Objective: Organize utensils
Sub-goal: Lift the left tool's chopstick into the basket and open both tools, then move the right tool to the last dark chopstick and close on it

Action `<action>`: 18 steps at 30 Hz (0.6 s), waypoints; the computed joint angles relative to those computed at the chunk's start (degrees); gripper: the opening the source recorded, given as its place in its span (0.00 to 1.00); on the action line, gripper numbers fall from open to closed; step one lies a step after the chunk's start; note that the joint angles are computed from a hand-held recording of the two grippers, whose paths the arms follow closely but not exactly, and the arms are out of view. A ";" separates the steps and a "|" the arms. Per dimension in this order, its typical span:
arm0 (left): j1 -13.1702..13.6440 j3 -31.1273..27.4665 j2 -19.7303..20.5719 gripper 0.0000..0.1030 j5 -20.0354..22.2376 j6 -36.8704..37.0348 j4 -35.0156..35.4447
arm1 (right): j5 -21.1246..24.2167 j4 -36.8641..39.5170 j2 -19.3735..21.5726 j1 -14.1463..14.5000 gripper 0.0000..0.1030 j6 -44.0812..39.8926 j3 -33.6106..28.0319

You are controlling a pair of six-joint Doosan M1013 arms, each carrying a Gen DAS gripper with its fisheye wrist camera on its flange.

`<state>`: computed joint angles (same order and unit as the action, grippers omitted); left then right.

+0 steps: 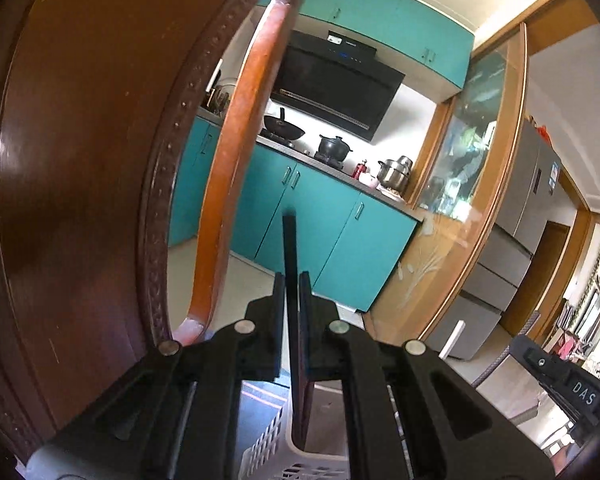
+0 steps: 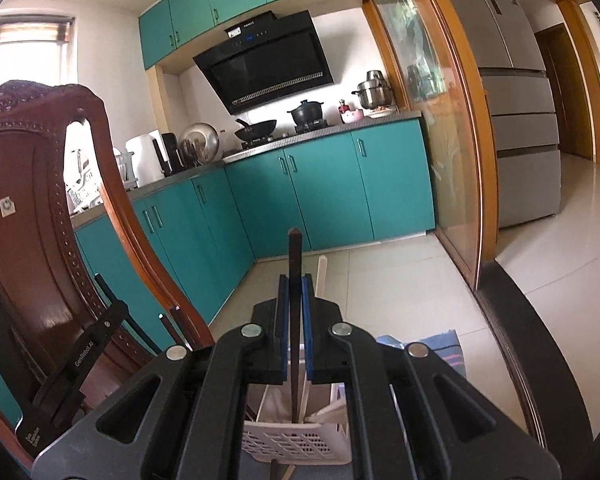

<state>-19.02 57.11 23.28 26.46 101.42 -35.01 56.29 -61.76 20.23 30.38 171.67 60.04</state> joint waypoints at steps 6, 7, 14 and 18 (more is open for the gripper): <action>-0.01 1.90 -1.07 0.13 -0.84 3.36 -0.83 | 2.53 -2.36 -0.45 1.47 0.21 -0.59 0.28; 0.09 2.09 -1.24 0.15 -0.53 4.43 -1.61 | 2.41 -4.00 -1.05 2.03 0.24 0.49 1.06; 1.12 4.75 -3.70 0.32 2.16 8.51 -2.48 | -4.99 -8.84 -6.75 6.45 0.29 4.46 10.82; 1.25 7.62 -5.37 0.34 5.23 2.49 5.02 | -7.36 3.82 -5.29 5.81 0.29 -4.26 12.29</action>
